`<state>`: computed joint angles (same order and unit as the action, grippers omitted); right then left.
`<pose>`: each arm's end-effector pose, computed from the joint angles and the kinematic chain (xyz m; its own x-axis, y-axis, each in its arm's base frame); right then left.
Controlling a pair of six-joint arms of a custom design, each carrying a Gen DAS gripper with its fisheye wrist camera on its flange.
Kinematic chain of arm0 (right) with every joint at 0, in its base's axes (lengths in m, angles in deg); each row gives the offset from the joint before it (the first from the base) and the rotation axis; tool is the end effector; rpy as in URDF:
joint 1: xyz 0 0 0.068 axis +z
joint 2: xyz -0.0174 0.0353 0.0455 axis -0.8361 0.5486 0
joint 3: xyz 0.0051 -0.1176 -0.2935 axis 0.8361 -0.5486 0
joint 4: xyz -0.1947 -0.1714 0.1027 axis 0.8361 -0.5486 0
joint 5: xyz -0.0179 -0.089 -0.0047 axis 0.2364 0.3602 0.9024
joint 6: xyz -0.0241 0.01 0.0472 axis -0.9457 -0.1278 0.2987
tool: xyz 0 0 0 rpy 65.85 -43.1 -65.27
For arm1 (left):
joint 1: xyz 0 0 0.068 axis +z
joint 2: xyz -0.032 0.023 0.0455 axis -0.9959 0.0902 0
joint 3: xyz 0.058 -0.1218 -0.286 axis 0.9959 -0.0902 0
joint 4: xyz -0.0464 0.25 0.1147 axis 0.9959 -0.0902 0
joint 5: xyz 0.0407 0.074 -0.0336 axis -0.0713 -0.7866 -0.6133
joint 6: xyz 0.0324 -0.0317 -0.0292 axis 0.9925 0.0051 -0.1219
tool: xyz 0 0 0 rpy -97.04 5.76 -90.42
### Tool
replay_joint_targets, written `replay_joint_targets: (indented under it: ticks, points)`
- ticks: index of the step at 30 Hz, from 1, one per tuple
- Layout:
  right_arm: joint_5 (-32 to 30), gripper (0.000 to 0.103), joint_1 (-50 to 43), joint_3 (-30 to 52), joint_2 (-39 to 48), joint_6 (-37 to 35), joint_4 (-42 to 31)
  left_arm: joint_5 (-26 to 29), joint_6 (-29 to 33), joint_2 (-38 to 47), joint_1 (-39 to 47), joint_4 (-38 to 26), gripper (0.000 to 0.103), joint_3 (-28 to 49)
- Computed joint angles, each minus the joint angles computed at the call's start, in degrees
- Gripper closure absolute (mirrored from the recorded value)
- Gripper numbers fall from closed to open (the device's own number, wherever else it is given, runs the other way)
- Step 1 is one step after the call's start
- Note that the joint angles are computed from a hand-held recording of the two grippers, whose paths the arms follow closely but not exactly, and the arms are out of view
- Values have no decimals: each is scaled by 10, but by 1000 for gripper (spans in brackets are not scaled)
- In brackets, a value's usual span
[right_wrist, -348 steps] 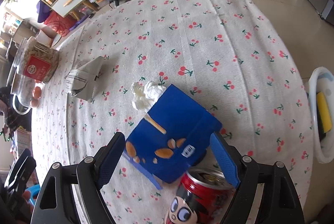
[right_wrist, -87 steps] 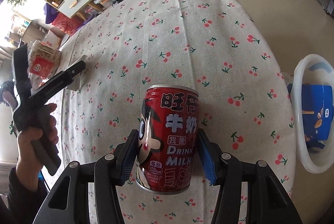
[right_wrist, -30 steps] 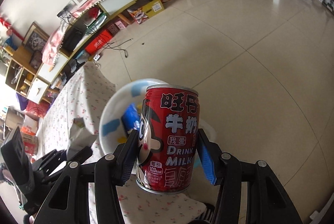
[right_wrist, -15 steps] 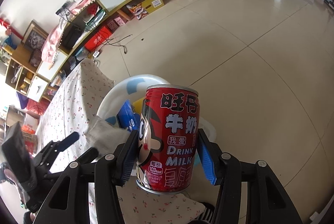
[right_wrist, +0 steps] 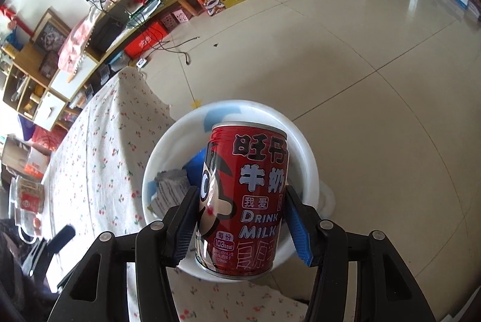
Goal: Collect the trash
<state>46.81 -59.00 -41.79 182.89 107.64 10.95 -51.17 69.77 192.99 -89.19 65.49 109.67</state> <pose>0.2916 -0.0120 0.0587 -0.5817 0.7229 -0.3728 0.6334 0.6902 0.3500 0.3732 -0.0462 0.0378 -0.6007 0.5738 -0.5566 0.7569 0.6324 -0.1649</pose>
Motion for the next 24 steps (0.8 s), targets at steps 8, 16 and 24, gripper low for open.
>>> replay_joint_targets:
  ticks: [8,16,24]
  points:
    - [15,29,1,-32,-30,32,22,-16,0,-14,56,8,4,-21]
    - [86,21,114,-64,-139,113,-73,-41,11,-63,124,23,3,-68]
    - [273,10,358,-6,-226,212,-268,-14,53,-136,209,21,1,-126]
